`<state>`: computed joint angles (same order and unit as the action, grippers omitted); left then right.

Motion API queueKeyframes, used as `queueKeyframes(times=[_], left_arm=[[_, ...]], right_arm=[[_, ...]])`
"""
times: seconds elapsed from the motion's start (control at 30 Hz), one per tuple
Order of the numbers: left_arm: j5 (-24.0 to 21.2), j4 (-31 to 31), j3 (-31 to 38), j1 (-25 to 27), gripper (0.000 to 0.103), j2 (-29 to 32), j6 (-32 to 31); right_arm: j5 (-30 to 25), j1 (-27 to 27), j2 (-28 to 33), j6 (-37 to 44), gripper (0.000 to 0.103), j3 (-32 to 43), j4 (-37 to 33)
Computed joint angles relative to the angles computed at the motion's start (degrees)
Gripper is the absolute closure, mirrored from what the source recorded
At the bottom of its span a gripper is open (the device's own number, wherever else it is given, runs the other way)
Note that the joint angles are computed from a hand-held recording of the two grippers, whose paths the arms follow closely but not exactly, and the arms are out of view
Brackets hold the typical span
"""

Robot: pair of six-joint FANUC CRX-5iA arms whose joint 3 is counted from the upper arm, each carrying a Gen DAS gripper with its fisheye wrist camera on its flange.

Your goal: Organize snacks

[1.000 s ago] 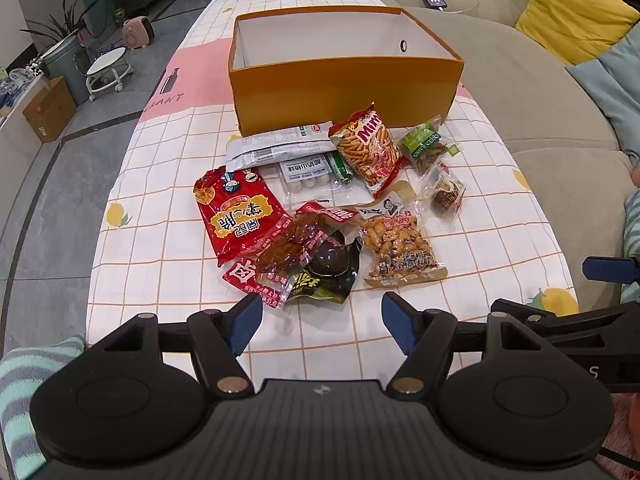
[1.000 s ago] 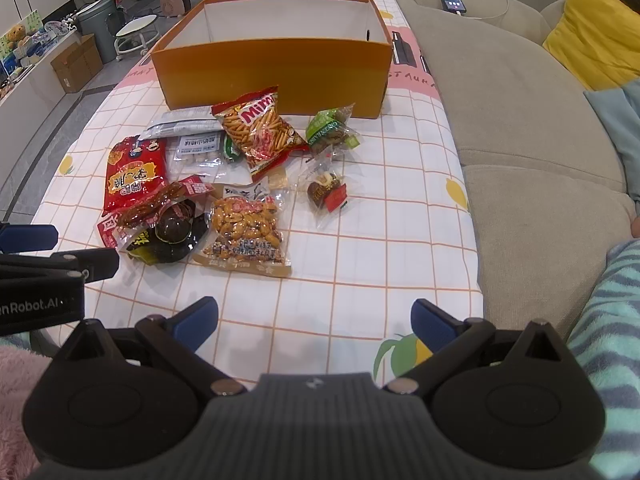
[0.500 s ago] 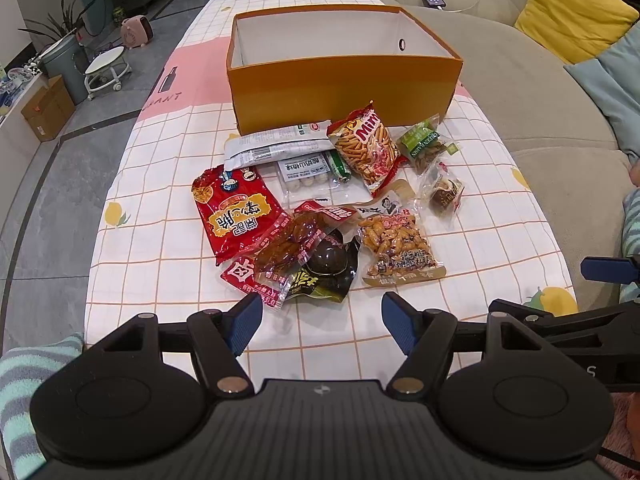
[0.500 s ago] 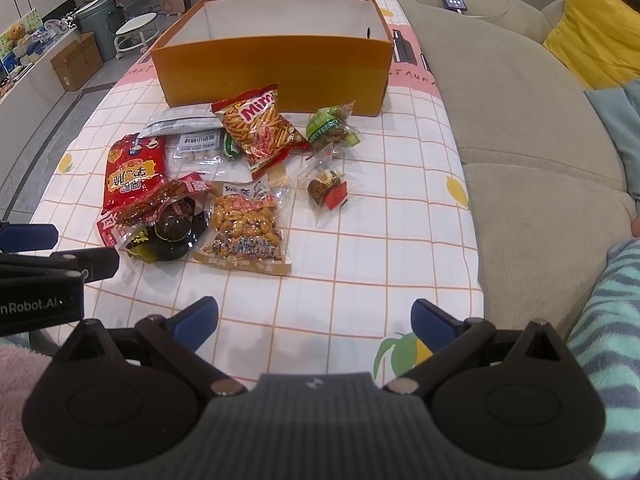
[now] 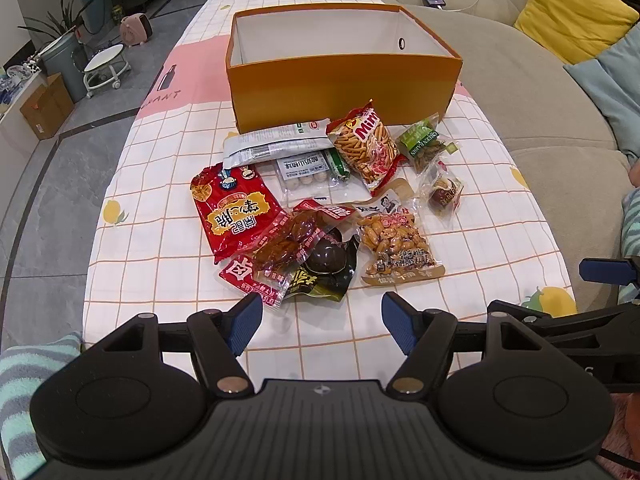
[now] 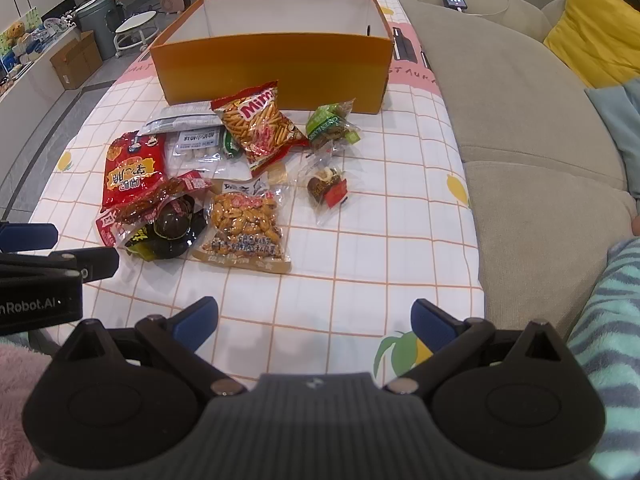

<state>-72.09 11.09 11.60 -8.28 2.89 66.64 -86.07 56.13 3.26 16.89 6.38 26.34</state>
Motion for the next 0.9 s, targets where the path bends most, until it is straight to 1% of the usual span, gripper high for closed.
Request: queueKeyframes(times=[0.43,0.67,0.73,0.83,0.87,0.9], left_arm=[[-0.03,0.3,-0.18,0.09,0.022,-0.05,-0.1],[0.01,1.42,0.12,0.35,0.024,0.47,0.1],[0.26,1.5,0.17,0.32,0.029,0.65,0.16],[0.55,2.02,0.15,0.35,0.037,0.98,0.03],[0.56,2.21,0.21,0.37,0.038,1.17,0.02],[0.45,2.31,0.4,0.35,0.04,1.42,0.02]], right_arm=[[0.12,0.0,-0.03,0.02,0.004,-0.05,0.05],[2.26,0.09,-0.75,-0.25,0.005,-0.95,0.59],[2.94,-0.08,-0.81,-0.1,0.013,-1.17,0.66],[3.81,-0.69,-0.77,0.14,0.02,-1.4,0.02],[4.24,-1.05,-0.75,0.6,0.022,-1.39,-0.65],[4.52,-1.28,-0.68,0.91,0.028,-1.34,-1.02]])
